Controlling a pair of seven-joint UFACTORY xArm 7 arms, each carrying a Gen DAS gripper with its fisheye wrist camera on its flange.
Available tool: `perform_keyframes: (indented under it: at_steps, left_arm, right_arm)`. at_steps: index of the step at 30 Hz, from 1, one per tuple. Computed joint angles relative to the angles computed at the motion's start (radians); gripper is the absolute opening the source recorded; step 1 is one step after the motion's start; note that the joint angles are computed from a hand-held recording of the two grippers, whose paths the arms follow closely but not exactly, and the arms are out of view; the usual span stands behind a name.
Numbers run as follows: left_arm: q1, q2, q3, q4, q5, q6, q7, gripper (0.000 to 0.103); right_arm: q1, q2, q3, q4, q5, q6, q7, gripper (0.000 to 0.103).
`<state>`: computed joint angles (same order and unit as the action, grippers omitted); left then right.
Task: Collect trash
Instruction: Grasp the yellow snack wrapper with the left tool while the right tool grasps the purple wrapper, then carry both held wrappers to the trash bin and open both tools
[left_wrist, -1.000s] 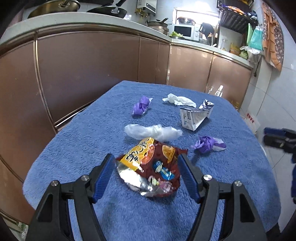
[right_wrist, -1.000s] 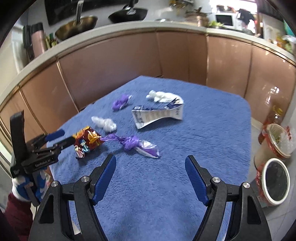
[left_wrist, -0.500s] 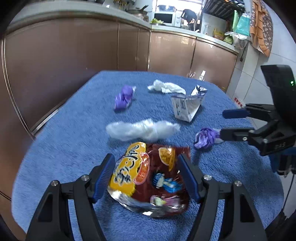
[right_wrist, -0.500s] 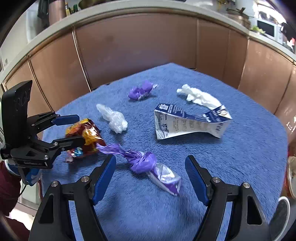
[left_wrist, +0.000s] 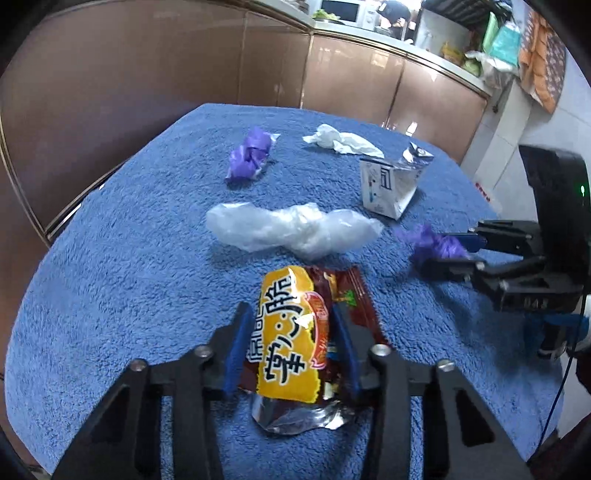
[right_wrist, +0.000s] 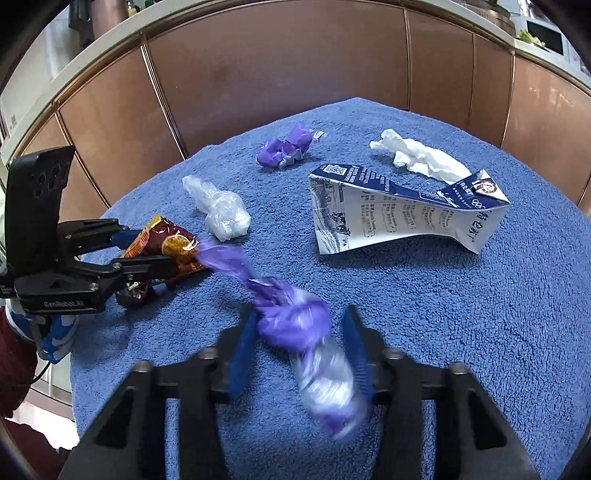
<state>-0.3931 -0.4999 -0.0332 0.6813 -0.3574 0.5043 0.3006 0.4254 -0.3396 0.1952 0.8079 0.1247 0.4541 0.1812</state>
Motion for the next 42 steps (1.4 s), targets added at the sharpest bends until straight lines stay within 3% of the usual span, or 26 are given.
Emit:
perform_keyframes:
  at_steps: [8, 18, 30, 42]
  left_arm:
    - [0.007, -0.011, -0.036, -0.016, 0.061, -0.034, -0.02, 0.014]
    - [0.006, -0.153, -0.08, -0.038, 0.119, 0.004, -0.138, 0.011]
    - [0.029, -0.297, -0.197, 0.052, 0.257, 0.06, -0.356, 0.011]
    - [-0.018, -0.216, -0.227, 0.194, 0.27, 0.057, -0.449, 0.011]
  right_arm:
    - [-0.012, -0.08, 0.009, -0.065, -0.002, -0.039, 0.078, 0.033]
    - [-0.023, -0.319, 0.036, -0.173, -0.028, 0.018, 0.209, 0.033]
    - [-0.047, -0.692, 0.076, -0.245, -0.085, 0.168, 0.326, 0.033]
    - [-0.169, -1.029, 0.028, -0.302, -0.118, 0.366, 0.337, 0.033]
